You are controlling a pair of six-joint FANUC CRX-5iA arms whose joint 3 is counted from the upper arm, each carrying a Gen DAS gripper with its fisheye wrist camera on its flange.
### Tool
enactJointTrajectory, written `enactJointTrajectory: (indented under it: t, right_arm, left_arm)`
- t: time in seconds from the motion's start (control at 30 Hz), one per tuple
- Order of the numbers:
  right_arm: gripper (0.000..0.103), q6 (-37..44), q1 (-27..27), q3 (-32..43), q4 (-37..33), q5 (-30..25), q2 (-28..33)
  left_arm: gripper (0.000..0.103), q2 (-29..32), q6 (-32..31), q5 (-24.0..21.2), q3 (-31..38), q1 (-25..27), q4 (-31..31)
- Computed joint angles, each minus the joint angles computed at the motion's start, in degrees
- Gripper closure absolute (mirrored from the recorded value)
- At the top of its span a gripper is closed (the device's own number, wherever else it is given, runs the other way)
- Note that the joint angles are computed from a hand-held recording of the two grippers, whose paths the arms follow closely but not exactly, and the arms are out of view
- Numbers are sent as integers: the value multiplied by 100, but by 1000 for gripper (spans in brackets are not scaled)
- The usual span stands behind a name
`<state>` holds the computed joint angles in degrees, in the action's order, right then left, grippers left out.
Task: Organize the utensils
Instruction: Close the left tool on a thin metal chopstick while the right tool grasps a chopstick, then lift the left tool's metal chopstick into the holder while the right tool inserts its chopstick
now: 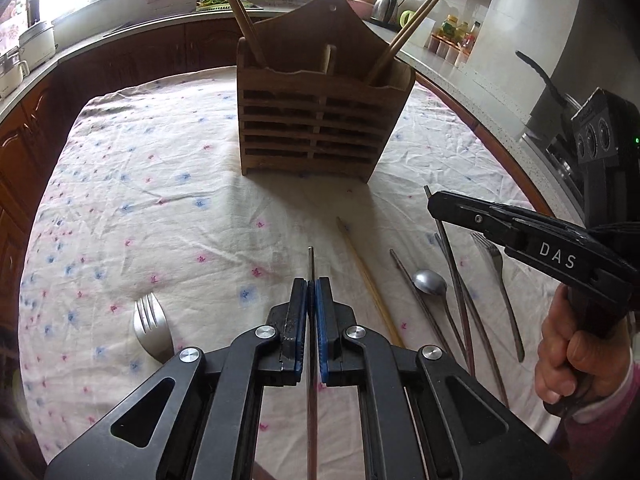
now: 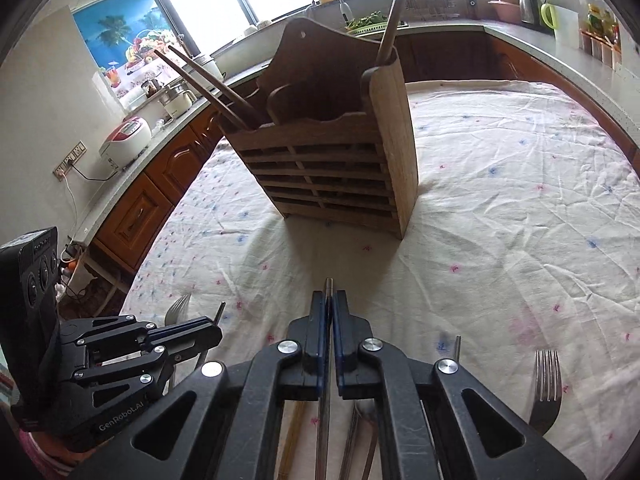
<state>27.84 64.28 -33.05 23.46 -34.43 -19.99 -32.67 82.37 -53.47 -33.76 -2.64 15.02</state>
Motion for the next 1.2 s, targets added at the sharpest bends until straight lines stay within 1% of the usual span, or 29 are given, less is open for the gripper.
enactJointTrajectory:
  t: [0.1, 0.17, 0.3, 0.5, 0.7, 0.9, 1.07, 1.2]
  right_arm:
    - [99, -510, 165, -238, 503, 9, -376]
    - [99, -799, 287, -348, 806, -28, -584]
    - [100, -1379, 605, -538, 1473, -253, -980]
    - [100, -2146, 1121, -812, 2413, -668, -1525]
    - [100, -2511, 1431, -870, 3003, -972, -1798]
    - [100, -2562, 1424, -834, 3236, -987, -1817]
    - [100, -2551, 1348, -796, 3327, -972, -1799]
    - [100, -2541, 1220, -785, 3383, -899, -1812]
  left_arm:
    - [99, -442, -200, -148, -91, 282, 276]
    - [99, -690, -219, -204, -119, 364, 376]
    - [99, -1273, -524, -448, -256, 789, 746]
    - [99, -2092, -1152, -953, -504, 1720, 1609]
    - [99, -2483, -1348, -1079, -504, 2108, 1917]
    - [99, -2419, -1229, -877, -384, 1942, 1840]
    - [99, -2253, -985, -581, -249, 1598, 1601]
    - [99, -2129, -985, -394, -192, 1463, 1574]
